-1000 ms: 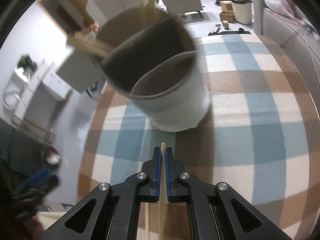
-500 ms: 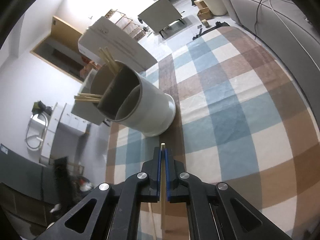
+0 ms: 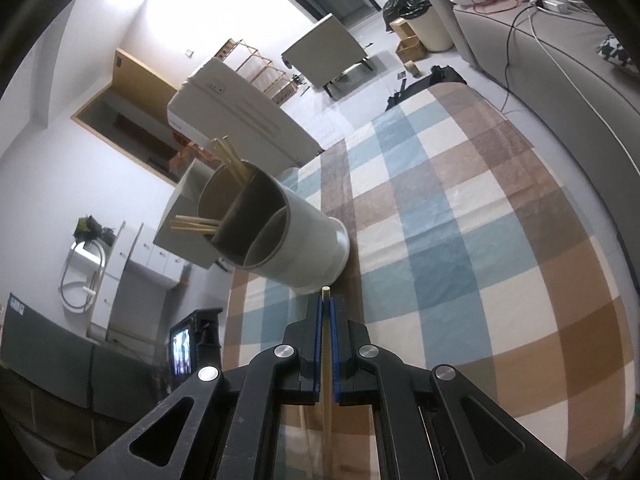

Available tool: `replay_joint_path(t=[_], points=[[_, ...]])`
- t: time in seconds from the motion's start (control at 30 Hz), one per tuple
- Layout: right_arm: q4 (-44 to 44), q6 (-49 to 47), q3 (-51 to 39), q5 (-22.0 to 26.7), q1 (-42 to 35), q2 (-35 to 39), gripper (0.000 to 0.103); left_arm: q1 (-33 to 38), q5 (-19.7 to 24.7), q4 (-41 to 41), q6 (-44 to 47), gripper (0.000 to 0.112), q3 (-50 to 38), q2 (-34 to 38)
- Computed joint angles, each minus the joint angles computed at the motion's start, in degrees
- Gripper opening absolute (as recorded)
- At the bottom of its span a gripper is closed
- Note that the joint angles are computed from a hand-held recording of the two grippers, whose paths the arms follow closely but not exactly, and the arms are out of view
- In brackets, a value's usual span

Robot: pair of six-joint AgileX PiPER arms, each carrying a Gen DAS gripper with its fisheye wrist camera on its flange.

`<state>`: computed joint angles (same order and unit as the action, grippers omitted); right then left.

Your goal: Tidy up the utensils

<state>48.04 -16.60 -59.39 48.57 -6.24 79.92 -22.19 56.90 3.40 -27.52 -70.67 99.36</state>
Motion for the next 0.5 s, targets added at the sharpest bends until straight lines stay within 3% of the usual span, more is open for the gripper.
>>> replay_joint_path(t=[0.07,0.27,0.5], points=[[-0.1,0.2,-0.2,-0.1,-0.1,-0.1,0.003,0.6,0.4,-1.2,1.5,0.002,-0.6,0.3],[-3.0,1.1,-0.7,-1.2,2.6,-0.6,0.003,1.2,-4.0,-3.2,2.2,0.001,2.3,-2.9],[-6.9,1.9,-0.8,-3.7,6.7,-2.0,0.003,1.5,-10.4,-3.6,1.5,0.001,7.9,-16.9]])
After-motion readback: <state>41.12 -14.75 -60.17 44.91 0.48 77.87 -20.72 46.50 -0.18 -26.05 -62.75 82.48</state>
